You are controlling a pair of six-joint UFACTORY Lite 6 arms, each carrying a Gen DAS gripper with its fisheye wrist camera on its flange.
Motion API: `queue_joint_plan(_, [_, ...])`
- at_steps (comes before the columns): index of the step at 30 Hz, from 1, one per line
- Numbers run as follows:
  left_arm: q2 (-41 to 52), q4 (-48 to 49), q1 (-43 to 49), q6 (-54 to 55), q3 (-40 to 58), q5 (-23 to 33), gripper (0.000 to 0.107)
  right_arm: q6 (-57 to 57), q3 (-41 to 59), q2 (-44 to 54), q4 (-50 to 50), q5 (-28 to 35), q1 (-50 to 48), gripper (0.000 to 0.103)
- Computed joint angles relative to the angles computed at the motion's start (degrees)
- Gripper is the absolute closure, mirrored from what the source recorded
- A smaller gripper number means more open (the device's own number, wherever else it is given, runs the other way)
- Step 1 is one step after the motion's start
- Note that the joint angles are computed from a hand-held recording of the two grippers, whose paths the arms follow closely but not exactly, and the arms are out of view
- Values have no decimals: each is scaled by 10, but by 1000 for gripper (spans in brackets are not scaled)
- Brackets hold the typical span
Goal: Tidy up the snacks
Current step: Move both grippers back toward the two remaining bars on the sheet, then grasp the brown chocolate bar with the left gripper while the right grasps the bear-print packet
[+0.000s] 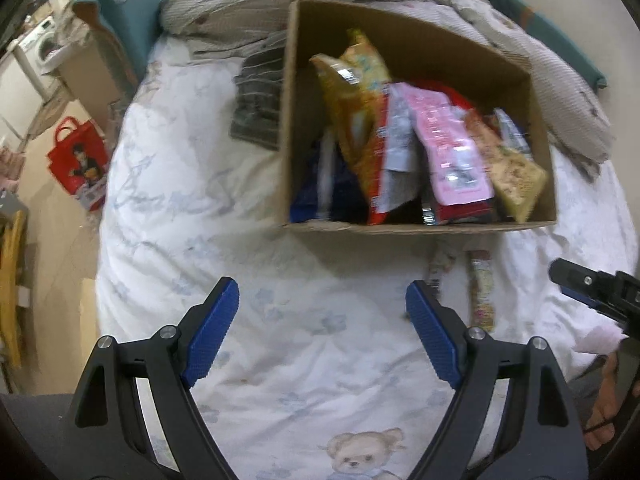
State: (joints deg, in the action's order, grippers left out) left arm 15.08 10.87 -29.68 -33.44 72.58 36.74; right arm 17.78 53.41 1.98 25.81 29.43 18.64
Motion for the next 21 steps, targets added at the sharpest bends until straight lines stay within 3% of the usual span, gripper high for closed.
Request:
queue_joint_plan(6, [-15,-18,21,9,-28,-7,24,-32,15,55,39,3,-1,20])
queue_joint_plan(11, [-13,-31,26,12,-24,-8,24,-10,52,111,0,14,28,22])
queue_joint_plan(14, [-6,-32,19,13,-15,-6,24,26,85,158,-47,25,48,30])
queue_joint_plan(16, [-2,-34,14,14,-11,-6,24,40,112,195,-70,29,57,37])
queue_joint_plan(17, [-1,-36,11,16,-10,-6,24,49,128,215,-83,30,63,43])
queue_joint_plan(19, [1,-37,8,19,-8,-4,24,51,161,257,-98,32,79,67])
queue_joint_plan(20, [1,-37,7,18,-8,-3,24,63,171,269,-111,33,85,75])
queue_joint_plan(21, [1,-35,7,17,-8,-4,24,93,183,282,-144,25,99,75])
